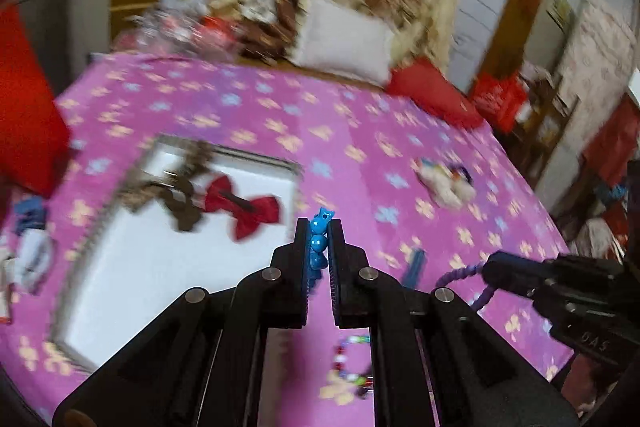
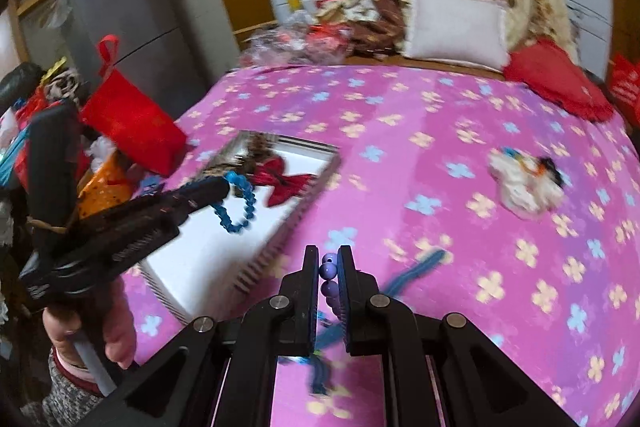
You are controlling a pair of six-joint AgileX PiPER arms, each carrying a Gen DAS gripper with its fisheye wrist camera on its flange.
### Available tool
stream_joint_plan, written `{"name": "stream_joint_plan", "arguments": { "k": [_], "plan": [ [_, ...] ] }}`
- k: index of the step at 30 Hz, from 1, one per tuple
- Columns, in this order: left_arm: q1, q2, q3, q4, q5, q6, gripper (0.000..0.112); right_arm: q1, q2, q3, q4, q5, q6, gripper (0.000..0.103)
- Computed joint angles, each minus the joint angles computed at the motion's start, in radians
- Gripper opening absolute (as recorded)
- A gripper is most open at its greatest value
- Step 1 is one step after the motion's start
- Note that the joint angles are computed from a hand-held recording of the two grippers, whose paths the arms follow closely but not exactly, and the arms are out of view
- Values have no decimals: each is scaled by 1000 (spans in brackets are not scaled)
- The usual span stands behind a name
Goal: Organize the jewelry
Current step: 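Carry both bracelets into the white tray and open both tools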
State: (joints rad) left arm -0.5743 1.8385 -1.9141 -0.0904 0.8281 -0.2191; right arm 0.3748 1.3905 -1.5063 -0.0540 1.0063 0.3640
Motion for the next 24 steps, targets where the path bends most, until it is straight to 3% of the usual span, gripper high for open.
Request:
{"name": "stream_joint_plan", "arguments": {
  "k": [3, 10, 14, 18, 21, 23, 24],
  "plan": [
    [60, -17, 36, 42, 5, -42, 7, 65, 104, -113, 4, 12, 11, 8],
    [231, 66, 44, -67, 53, -37, 7, 126, 399, -372, 86, 51, -9, 8],
    [238, 112, 15, 18, 94, -122, 7, 128, 551, -474, 118, 75, -14, 8],
    [221, 117, 10, 95, 96, -161, 7, 122, 592, -473, 106, 70, -5, 8],
    [207, 117, 12, 126, 89, -169, 19, 121, 599, -466, 86, 76, -10, 8],
    [190, 111, 21, 154, 73, -187, 37, 117, 594, -452, 80, 74, -15, 9],
    [183, 110, 20, 169, 69, -197, 40, 110, 582, -433, 91, 60, -18, 11]
  ]
}}
